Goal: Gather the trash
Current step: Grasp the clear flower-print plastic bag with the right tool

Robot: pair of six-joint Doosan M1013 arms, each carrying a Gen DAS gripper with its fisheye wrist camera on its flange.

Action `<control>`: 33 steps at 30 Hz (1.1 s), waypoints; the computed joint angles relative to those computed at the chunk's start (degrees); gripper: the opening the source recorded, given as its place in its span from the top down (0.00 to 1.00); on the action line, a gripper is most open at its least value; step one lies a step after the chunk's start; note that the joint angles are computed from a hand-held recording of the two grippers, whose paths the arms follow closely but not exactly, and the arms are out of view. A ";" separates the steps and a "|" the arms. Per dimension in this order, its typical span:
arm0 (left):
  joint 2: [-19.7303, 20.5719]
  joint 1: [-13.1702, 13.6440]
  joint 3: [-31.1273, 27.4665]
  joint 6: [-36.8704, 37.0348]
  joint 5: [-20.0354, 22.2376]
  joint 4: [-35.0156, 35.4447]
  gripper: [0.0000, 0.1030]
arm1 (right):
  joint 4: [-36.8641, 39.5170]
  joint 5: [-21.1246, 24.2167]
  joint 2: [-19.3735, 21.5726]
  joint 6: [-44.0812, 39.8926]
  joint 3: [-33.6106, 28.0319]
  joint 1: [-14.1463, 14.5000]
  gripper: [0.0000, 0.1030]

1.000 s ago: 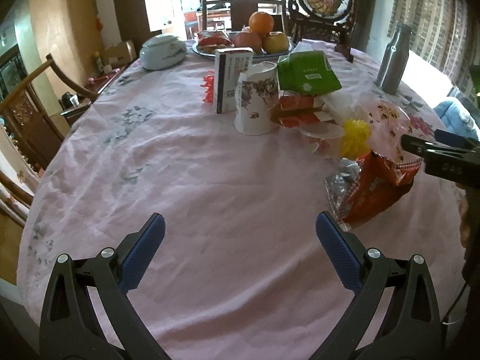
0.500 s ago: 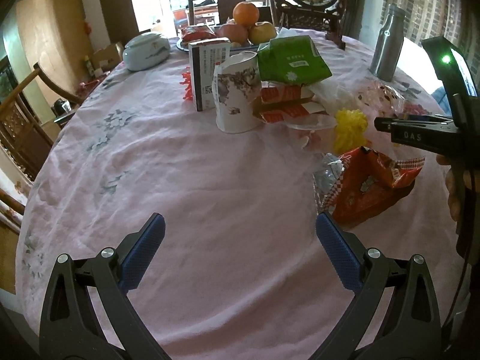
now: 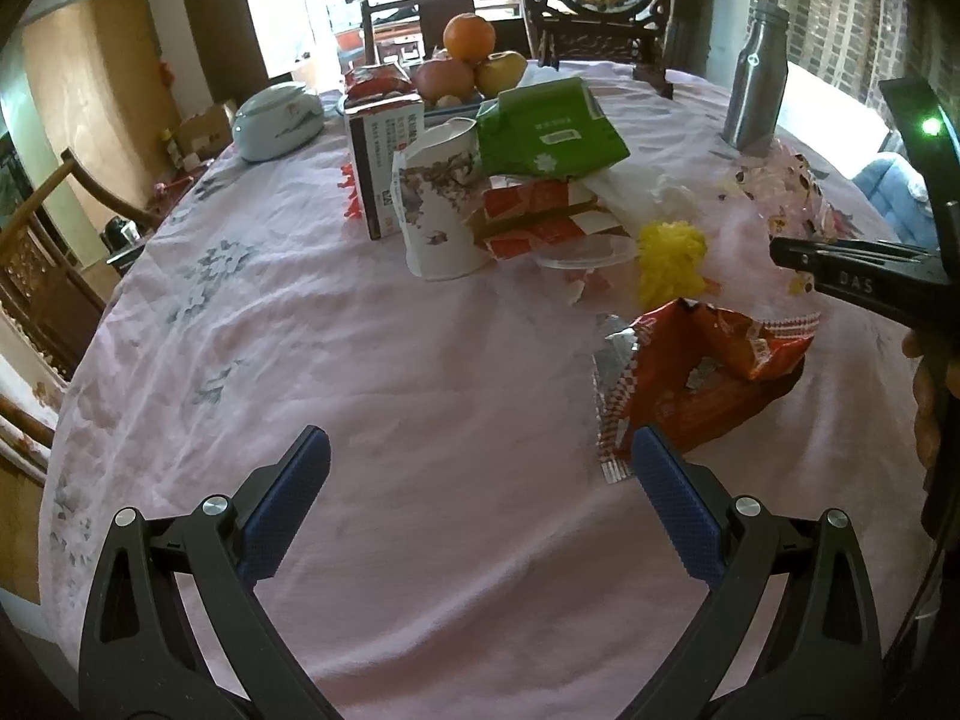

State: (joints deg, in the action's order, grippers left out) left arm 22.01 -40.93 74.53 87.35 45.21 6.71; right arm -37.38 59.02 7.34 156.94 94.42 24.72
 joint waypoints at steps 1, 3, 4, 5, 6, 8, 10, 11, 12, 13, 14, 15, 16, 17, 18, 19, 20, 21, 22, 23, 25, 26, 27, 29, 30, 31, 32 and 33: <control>-0.05 -0.06 0.05 0.08 -0.11 0.01 0.06 | -0.11 -0.17 -0.26 0.11 0.25 0.19 0.73; -0.15 -0.23 0.15 0.02 -0.33 0.41 0.06 | -0.42 -0.29 -0.72 0.64 0.66 0.64 0.73; -0.19 -0.31 0.19 -0.12 -0.49 0.62 0.06 | -0.67 -0.30 -0.92 0.98 0.87 0.84 0.73; -0.21 -0.35 0.23 -0.17 -0.59 0.65 0.06 | -0.97 -0.37 -1.24 1.43 1.17 1.16 0.73; -0.17 -0.41 0.19 -0.11 -0.65 0.68 0.06 | -1.10 -0.41 -1.46 1.74 1.35 1.34 0.73; -0.06 -0.53 0.09 0.00 -0.81 0.64 0.06 | -1.46 -0.56 -2.06 2.46 1.87 1.83 0.73; 0.38 -0.52 -0.51 0.90 -0.37 -0.46 0.06 | -1.95 -0.47 -2.40 3.06 2.16 2.31 0.73; 0.57 -0.49 -0.77 1.44 -0.26 -1.06 0.06 | -2.05 -0.55 -2.62 3.30 2.36 2.52 0.73; 0.96 -0.50 -1.30 2.22 0.06 -1.73 0.06 | -2.08 -0.68 -2.92 3.63 2.64 2.73 0.73; 1.28 -0.51 -1.74 3.02 0.27 -2.32 0.06 | -2.15 -0.79 -3.21 3.99 2.92 2.91 0.73; 1.75 -0.58 -2.36 4.16 0.55 -2.81 0.06 | -2.16 -0.80 -3.37 4.14 3.05 3.03 0.73; 2.12 -0.71 -2.83 4.73 0.82 -2.65 0.06 | -2.22 -0.82 -3.66 4.38 3.33 3.20 0.73; 2.51 -0.91 -3.24 5.56 0.80 -2.29 0.06 | -2.24 -0.80 -3.90 4.66 3.54 3.40 0.73; 2.88 -1.18 -3.61 5.79 0.88 -1.20 0.06 | -2.27 -0.86 -4.12 4.92 3.75 3.57 0.73; 3.17 -1.36 -3.87 5.94 0.95 -0.43 0.06 | -2.46 -0.88 -4.39 5.27 3.98 3.80 0.73; 3.60 -1.52 -4.33 6.43 1.19 0.07 0.06 | -2.68 -0.80 -4.52 5.48 4.07 3.99 0.73; 3.85 -1.52 -4.59 6.82 1.42 0.00 0.06 | -3.02 -0.66 -4.70 5.75 4.23 4.32 0.73; 4.23 -1.51 -5.06 7.39 1.84 -0.42 0.06 | -3.18 -0.62 -4.80 5.88 4.28 4.46 0.73; 4.48 -1.45 -5.37 7.95 2.10 -1.04 0.06 | -3.28 -0.66 -4.90 5.96 4.35 4.55 0.73; 4.66 -1.38 -5.58 8.48 2.27 -1.73 0.06 | -3.35 -0.72 -5.00 5.97 4.39 4.64 0.73; 5.05 -1.18 -6.14 9.44 2.91 -3.19 0.06 | -3.60 -0.58 -5.06 6.19 4.37 4.82 0.73; 5.12 -1.10 -6.22 9.86 3.03 -3.84 0.06 | -3.57 -0.64 -5.10 6.15 4.37 4.85 0.73; 5.25 -1.05 -6.37 10.42 3.22 -4.51 0.06 | -3.57 -0.63 -5.07 6.17 4.32 4.87 0.73; 5.45 -1.05 -6.63 11.18 3.49 -5.03 0.06 | -3.47 -0.74 -5.06 6.09 4.33 4.94 0.73; 5.55 -1.08 -6.72 11.74 3.56 -5.30 0.06 | -3.44 -0.75 -5.03 6.06 4.31 4.99 0.73; 5.62 -1.11 -6.79 12.30 3.56 -5.61 0.06 | -3.38 -0.77 -5.01 6.06 4.32 5.10 0.73; 5.72 -1.16 -6.88 12.86 3.48 -5.91 0.06 | -3.31 -0.81 -4.98 6.01 4.31 5.13 0.73; 5.76 -1.19 -6.85 13.67 3.37 -6.30 0.06 | -3.24 -0.80 -4.93 5.88 4.27 5.18 0.73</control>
